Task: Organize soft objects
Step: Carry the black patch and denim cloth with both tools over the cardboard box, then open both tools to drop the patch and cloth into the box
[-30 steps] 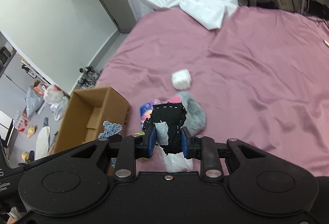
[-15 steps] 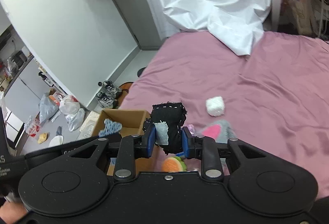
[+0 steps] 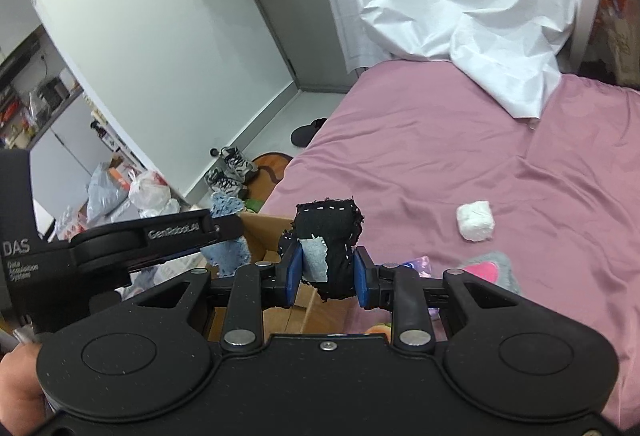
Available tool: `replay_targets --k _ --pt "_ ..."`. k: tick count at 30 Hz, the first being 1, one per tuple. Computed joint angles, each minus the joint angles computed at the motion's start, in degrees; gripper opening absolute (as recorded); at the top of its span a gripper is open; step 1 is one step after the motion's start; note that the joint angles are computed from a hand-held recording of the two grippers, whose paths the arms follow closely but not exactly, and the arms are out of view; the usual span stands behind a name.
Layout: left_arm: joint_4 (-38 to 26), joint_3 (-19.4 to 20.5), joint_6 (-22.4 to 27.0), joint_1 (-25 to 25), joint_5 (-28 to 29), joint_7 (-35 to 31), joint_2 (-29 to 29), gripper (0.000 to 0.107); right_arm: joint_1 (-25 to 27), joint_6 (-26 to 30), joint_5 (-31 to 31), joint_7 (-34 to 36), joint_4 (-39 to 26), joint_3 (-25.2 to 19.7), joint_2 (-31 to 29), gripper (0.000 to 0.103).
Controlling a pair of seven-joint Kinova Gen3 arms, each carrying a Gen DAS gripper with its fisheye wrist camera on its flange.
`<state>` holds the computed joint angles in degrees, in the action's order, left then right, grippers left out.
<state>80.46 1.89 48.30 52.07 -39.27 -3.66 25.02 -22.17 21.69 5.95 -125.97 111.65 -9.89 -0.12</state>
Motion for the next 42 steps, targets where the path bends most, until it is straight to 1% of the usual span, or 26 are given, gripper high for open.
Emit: replay_targets --k 2,5,7,10,12,16,17,18,20,23,25,27,28,30,32,34,36,37,40,42 --pt "1.86 -0.14 -1.64 -1.26 0.62 0.07 -0.39 0.042 -0.49 -0.42 1.0 -0.85 -0.43 -0.27 1.16 0.027" --pt "3.79 0.05 -3.22 -3.44 2.15 -1.09 -0.87 0.042 -1.15 -1.96 -0.61 -0.02 -0.78 -0.18 3.18 0.027" --pt "4.46 0.1 -3.91 -4.6 3.18 -1.85 -0.63 0.042 -2.11 -2.97 -0.49 -0.56 -1.04 0.08 4.46 0.027" --pt "5.79 0.55 -7.21 -6.99 5.8 -3.92 -0.46 0.042 -3.33 -3.93 -0.82 -0.4 -1.77 0.47 6.45 0.028" --pt "6.49 0.39 -8.98 -7.88 7.1 -5.28 -0.35 0.042 -4.2 -4.18 -0.69 -0.26 -2.36 0.96 7.64 0.028" --pt "7.39 -0.93 -10.8 -7.94 8.14 -6.04 -0.17 0.043 -5.54 -4.19 -0.53 -0.56 -3.59 2.21 9.79 0.028" --pt "7.54 -1.15 -11.14 -7.97 8.38 -6.17 -0.17 0.045 -5.91 -4.14 -0.4 -0.88 -3.79 2.61 10.21 0.028" --pt "7.46 -1.29 -11.09 -7.99 8.49 -6.64 -0.08 0.05 -6.11 -4.1 -0.41 -1.08 -4.0 2.9 10.64 0.028" --pt "7.15 -1.4 -11.01 -8.1 8.65 -7.75 0.07 0.056 -6.39 -3.94 -0.55 -1.38 -4.55 3.36 11.49 0.028" --pt "9.06 -1.98 -14.33 -8.46 9.15 -7.61 -0.89 0.066 -6.29 -3.77 -1.36 -0.74 -5.27 3.25 12.47 0.028" --pt "9.69 -2.55 -15.45 -8.24 9.2 -7.19 -1.25 0.068 -7.17 -3.69 -0.74 -1.16 -5.64 3.87 12.78 0.03" --pt "10.11 -3.44 -15.77 -7.5 8.75 -5.89 -1.63 0.071 -6.29 -4.37 -1.8 0.19 -5.82 2.92 13.13 0.036" --pt "10.32 -3.67 -15.9 -7.32 8.6 -5.32 -1.84 0.072 -5.9 -4.62 -2.43 1.03 -5.97 2.43 13.33 0.037" --pt "11.26 -4.0 -16.89 -7.3 8.29 -4.19 -2.56 0.075 -6.25 -4.42 -2.73 1.58 -6.36 2.58 13.59 0.043" --pt "12.15 -4.22 -18.14 -7.42 8.06 -3.01 -3.05 0.078 -6.69 -3.03 -2.86 1.54 -7.25 2.99 13.68 0.047" --pt "12.31 -3.8 -18.27 -8.03 8.76 -2.81 -3.19 0.079 -7.03 -3.24 -2.45 1.31 -6.76 3.5 12.7 0.051" --pt "11.75 -3.25 -17.33 -8.32 9.35 -3.15 -3.08 0.08 -8.82 -3.01 0.11 -0.89 -6.34 5.33 11.62 0.056" --pt "11.34 -2.98 -16.77 -8.32 9.41 -3.53 -2.99 0.08 -9.45 -2.76 1.47 -2.04 -6.07 5.94 11.01 0.057" --pt "9.5 -2.41 -14.21 -7.43 8.88 -4.48 -2.63 0.086 -9.38 -1.88 4.02 -4.21 -5.39 6.2 9.46 0.061" --pt "8.45 -2.83 -11.98 -5.52 7.02 -3.45 -2.47 0.089 -9.07 -1.96 5.69 -5.94 -4.12 6.14 7.96 0.066"
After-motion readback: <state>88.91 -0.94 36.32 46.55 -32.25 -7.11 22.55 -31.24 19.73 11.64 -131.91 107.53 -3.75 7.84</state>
